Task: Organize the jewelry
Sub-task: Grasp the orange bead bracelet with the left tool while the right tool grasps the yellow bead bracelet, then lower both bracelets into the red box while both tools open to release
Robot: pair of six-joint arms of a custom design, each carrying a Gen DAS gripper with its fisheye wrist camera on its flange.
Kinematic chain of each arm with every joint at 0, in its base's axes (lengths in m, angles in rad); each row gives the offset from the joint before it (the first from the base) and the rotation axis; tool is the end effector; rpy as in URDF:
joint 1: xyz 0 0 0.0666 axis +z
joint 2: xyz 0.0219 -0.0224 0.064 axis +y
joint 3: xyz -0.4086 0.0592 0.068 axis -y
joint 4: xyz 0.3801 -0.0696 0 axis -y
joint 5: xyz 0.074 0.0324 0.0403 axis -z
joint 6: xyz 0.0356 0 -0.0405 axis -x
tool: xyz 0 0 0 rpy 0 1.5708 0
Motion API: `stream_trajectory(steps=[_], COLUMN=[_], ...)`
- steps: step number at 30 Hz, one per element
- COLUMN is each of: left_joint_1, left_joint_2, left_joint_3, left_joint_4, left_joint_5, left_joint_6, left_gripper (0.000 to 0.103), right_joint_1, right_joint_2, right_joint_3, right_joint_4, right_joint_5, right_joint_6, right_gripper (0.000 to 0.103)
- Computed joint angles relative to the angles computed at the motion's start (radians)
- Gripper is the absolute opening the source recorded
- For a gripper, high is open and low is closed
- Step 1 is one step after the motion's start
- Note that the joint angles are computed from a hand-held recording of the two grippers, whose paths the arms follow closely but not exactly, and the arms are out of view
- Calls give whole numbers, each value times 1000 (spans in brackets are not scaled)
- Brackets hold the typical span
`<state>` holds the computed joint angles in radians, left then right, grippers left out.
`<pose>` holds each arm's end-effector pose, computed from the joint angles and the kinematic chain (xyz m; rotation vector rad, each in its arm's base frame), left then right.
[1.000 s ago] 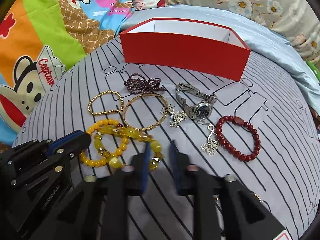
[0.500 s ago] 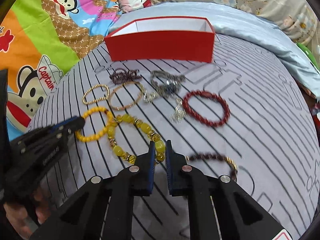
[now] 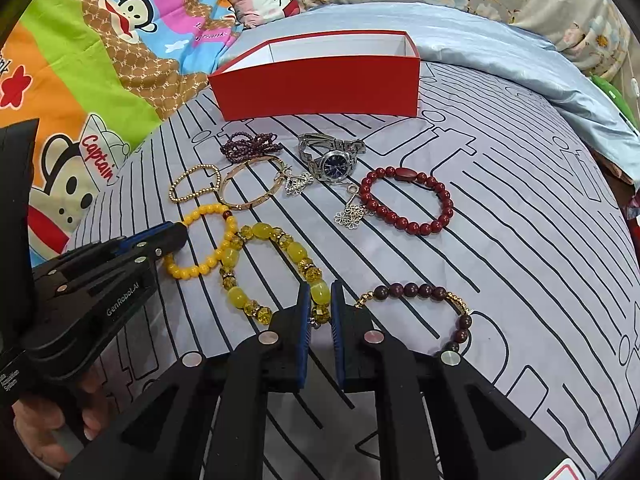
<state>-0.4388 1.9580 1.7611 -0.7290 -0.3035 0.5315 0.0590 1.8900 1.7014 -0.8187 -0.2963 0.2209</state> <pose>0.6169 -0.2782 0.3225 -0.2372 2.4273 -0.0500 0.6439 0.0480 0.3345 -0.4630 2.5001 0.3184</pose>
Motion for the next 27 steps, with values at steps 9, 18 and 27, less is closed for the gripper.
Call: stream_trajectory(steps=[9,18,27], left_joint_1=[-8,-8,34], left_joint_2=[-28,-62,35], left_joint_3=[1,83,331], left_joint_4=[-8,-25,-88], left_joint_5=[5,-3,-2], left_joint_6=[20,-7,-69], left_gripper=[7,7,7], right_joint_1=[-12,-24,-30], right_joint_2=[-16,-10,110], right_joint_3=[38,143,427], right_joint_4=[1,-9,-86], right_joint_5=[-34,-76,-109], right_joint_6=[-1,-19,-43], right_gripper=[10,9,9])
